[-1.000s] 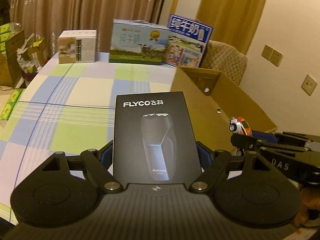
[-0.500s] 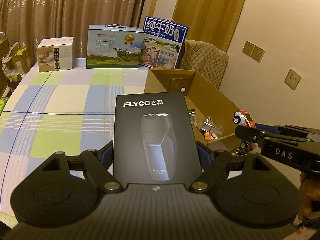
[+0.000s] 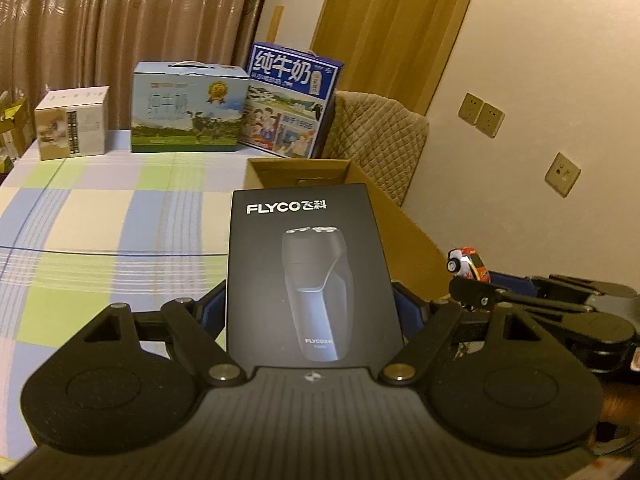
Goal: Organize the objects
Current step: 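Carry shaver box and toy car over the cardboard box with both tools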
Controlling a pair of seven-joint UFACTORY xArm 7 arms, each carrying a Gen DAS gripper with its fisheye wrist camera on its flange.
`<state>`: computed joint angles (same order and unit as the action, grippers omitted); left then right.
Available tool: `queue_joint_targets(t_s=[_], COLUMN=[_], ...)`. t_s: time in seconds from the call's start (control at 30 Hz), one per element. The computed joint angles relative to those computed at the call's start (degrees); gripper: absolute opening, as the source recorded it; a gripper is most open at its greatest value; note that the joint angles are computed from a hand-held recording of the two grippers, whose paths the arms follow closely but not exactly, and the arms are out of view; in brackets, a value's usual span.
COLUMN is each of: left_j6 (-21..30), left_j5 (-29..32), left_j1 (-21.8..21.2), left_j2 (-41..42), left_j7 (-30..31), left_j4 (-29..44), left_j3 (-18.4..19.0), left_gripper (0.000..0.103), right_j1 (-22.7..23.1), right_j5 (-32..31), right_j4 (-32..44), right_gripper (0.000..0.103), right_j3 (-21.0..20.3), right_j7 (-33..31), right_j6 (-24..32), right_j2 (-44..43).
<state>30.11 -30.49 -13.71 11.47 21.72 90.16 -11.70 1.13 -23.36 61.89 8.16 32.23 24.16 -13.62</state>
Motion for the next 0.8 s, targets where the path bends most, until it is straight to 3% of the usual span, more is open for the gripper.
queue_joint_targets(t_s=[0.2, 0.47, 0.67, 0.8], left_j6=[2.64, 7.91, 13.27, 18.82], left_j5=[4.45, 11.49, 15.46, 17.16], left_j1=[-2.16, -5.23, -7.49, -9.13], left_j2=[5.32, 16.17, 25.65, 33.76], left_j7=[-4.96, -11.06, -14.60, -17.27], left_j4=[8.06, 24.09, 38.07, 51.18], left_j3=[-0.29, -0.45, 0.22, 0.77], left_gripper=[0.079, 0.079, 0.079, 0.079], right_j1=[-0.10, -0.51, -0.37, -0.36], right_j5=[2.35, 4.18, 6.56, 8.31], right_j4=[2.94, 8.19, 11.40, 13.77], right_gripper=[0.027, 0.027, 0.027, 0.027], right_j3=[-2.01, -4.39, -6.12, -7.18], right_j7=[-3.52, -6.83, -9.83, -11.73], right_j6=[1.32, 2.11, 1.75, 1.58], right_j2=[1.93, 6.84, 11.21, 14.26])
